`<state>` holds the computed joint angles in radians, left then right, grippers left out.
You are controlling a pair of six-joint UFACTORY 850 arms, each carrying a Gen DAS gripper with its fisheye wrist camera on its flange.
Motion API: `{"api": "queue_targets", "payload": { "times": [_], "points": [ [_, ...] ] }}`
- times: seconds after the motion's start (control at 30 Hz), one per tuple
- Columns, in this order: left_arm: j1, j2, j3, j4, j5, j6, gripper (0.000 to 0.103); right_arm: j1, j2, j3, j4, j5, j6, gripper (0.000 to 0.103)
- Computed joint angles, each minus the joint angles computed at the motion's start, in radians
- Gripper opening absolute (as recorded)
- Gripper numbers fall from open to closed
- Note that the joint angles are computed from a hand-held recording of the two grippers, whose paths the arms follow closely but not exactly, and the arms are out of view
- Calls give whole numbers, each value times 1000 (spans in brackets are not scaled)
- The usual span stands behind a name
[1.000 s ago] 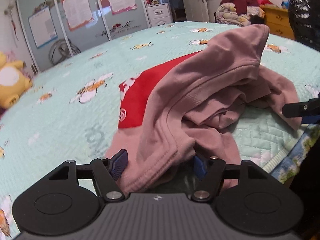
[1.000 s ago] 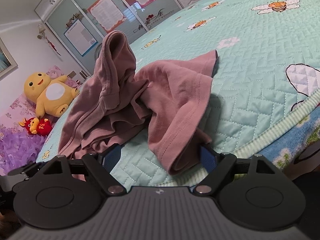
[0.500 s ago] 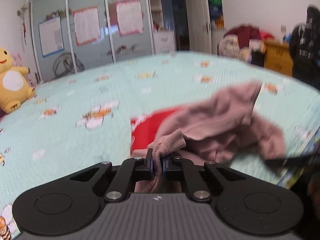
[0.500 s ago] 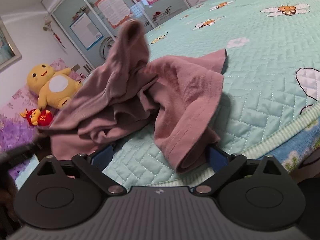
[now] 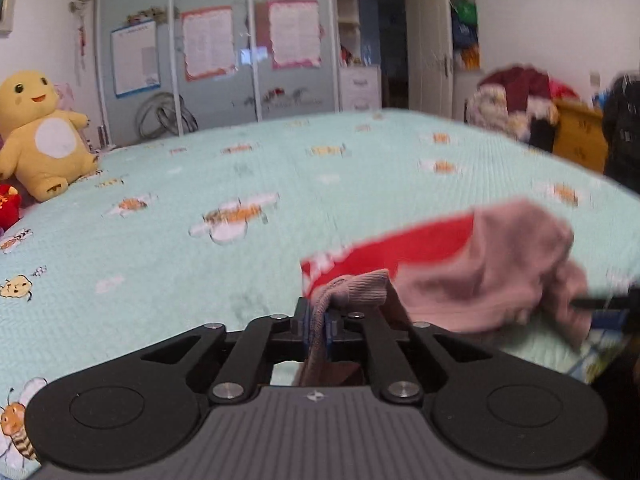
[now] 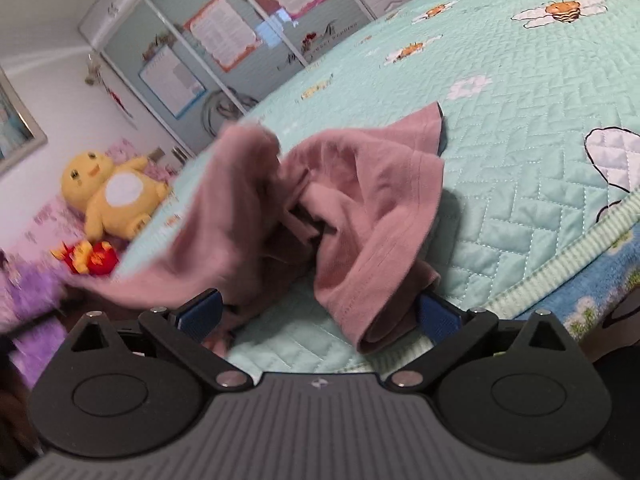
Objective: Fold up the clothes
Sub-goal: 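Pinch the shirt edge with the left gripper and lift it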
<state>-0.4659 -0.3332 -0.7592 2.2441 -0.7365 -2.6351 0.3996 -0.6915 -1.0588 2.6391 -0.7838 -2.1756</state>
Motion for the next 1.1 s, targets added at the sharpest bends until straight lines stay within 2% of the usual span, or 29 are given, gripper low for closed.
{"api": "queue_targets", "payload": {
  "times": [0.07,0.1,0.27,0.4,0.5,0.53,0.6,0.7,0.73,0.77,0.87,0.93,1.0,1.03,1.07,1.1],
  "points": [
    [-7,-18,-1,-28,0,36,48,-3,3,6,-14,-26,5,101],
    [-7,-24,1,-34,-1,42,52,-4,5,8,-24,-40,12,101],
    [0,-49,-2,-59,6,83,63,-18,11,6,-93,-138,92,101],
    [2,-65,-7,-45,0,79,63,-16,8,-21,-117,-139,155,101],
    [7,-67,-5,-15,-8,44,62,-8,18,-30,-105,-116,173,101],
    [8,-68,-4,-4,-10,32,58,-4,25,-30,-95,-106,169,101],
    [13,-65,2,22,-14,0,51,19,63,-6,25,-22,76,101],
    [24,-55,25,81,-14,-86,28,51,125,53,267,39,-113,99],
    [24,-55,28,91,-16,-110,20,59,144,70,336,51,-169,99],
    [24,-55,31,101,-19,-133,16,68,156,82,364,39,-201,99],
    [23,-63,34,138,-19,-192,14,79,175,96,299,-5,-218,99],
    [20,-71,29,142,-13,-195,14,86,144,48,249,30,-192,99],
    [15,-77,26,143,-9,-204,30,93,110,-6,200,71,-153,99],
    [13,-80,25,143,-8,-210,54,96,92,-34,173,91,-132,99],
    [7,-85,26,138,-19,-211,69,100,74,-63,163,125,-99,99],
    [2,-88,32,134,-40,-212,73,104,55,-94,158,164,-61,99]
  ]
}}
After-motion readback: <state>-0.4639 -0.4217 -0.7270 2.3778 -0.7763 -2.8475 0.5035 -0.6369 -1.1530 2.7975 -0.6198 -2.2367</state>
